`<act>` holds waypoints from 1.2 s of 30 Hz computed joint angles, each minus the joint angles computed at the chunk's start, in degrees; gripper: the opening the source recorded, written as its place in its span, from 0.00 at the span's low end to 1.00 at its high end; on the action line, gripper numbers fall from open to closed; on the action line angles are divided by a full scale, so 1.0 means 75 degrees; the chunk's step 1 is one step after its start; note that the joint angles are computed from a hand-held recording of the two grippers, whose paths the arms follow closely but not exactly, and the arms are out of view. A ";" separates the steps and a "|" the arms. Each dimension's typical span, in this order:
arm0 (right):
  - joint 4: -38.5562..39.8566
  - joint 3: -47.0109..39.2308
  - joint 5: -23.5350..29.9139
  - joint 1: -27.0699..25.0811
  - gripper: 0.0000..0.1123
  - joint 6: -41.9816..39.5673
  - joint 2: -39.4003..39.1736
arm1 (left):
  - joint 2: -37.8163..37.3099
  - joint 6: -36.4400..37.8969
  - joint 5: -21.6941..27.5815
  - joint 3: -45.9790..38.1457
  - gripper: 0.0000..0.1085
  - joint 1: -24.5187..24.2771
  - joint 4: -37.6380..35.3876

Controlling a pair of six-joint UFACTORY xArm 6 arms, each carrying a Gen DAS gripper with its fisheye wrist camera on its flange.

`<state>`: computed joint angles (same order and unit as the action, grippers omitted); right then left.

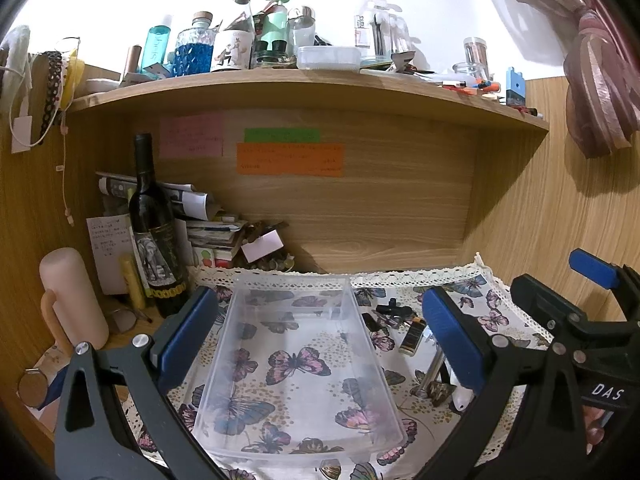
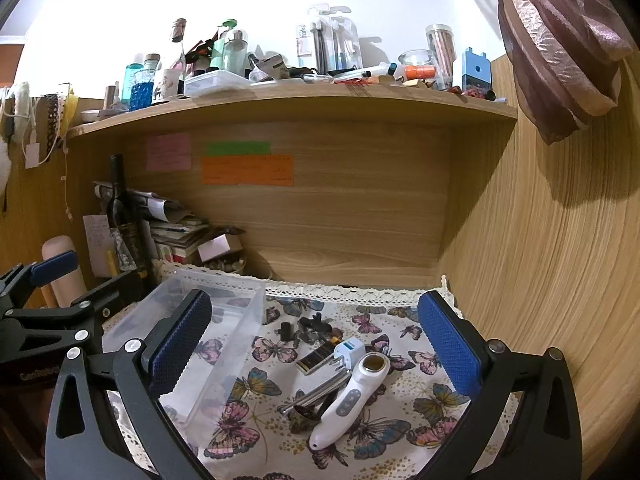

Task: Organize rigid objects

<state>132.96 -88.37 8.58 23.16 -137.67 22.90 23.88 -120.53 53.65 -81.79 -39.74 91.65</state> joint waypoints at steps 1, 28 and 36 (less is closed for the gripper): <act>-0.0004 0.0009 0.0000 0.0003 0.92 0.0021 -0.0008 | -0.0011 -0.0008 -0.0024 0.0014 0.95 0.0009 0.0005; -0.0272 -0.0057 -0.0039 -0.0003 0.92 0.0387 0.0042 | -0.0042 -0.0056 -0.0308 0.0071 0.95 0.0165 -0.0047; -0.0227 -0.0064 -0.0043 0.0004 0.92 0.0326 0.0053 | -0.0036 -0.0048 -0.0341 0.0078 0.95 0.0155 -0.0054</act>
